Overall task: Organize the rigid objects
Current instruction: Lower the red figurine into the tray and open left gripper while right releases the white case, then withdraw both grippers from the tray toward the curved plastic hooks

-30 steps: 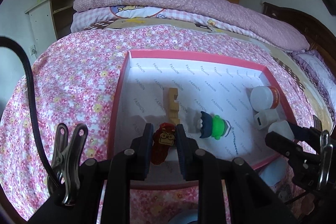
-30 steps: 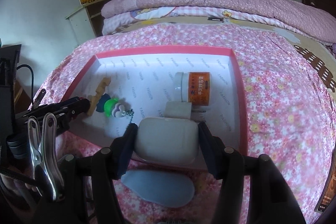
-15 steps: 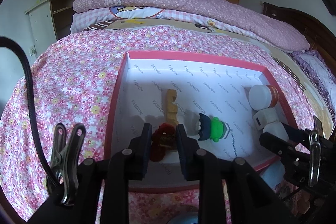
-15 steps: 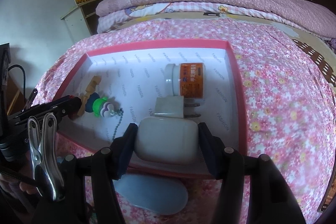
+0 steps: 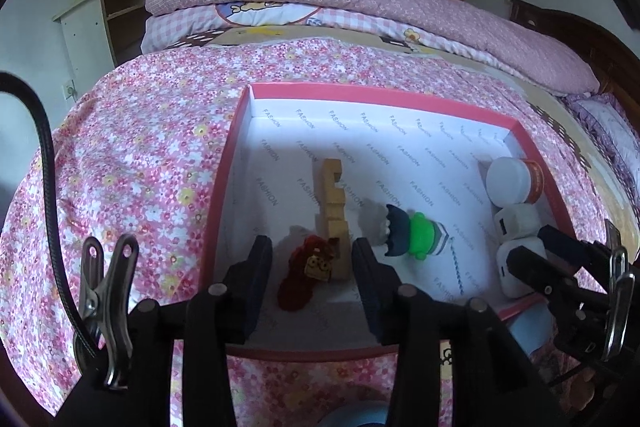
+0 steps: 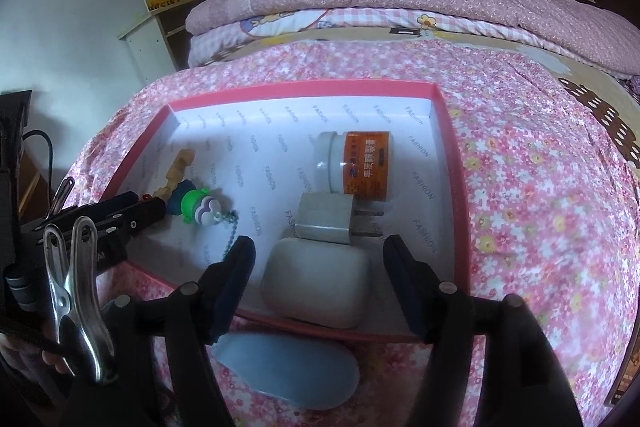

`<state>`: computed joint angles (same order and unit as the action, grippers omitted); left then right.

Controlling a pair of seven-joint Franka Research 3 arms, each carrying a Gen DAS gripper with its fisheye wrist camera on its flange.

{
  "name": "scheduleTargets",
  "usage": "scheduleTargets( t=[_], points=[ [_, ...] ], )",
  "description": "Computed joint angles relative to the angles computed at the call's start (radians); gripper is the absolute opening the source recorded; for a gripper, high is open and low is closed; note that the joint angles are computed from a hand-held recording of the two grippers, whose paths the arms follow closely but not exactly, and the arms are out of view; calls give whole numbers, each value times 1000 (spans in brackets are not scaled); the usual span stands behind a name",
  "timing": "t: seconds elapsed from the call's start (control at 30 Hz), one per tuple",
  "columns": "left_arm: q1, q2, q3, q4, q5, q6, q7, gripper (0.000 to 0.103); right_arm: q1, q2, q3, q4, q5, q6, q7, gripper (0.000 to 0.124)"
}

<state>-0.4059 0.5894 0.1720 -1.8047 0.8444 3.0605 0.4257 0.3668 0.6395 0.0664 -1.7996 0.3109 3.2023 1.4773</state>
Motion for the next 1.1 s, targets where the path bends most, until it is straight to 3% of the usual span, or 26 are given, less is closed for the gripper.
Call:
scheduleTargets(
  t=[0.57,1.03,1.1],
  points=[
    [-76,-77,84,-80,138,52,-147,44,-20,-66,48,-89,16,64,-19,69],
    [-41,-139,36,-126,349,38,-339,44,-68,-120,113,-186,26,115,-9,69],
    [-24,-147,15,-133,374,31,-359,44,-112,-126,160,-201,14,122,-8,69]
  ],
)
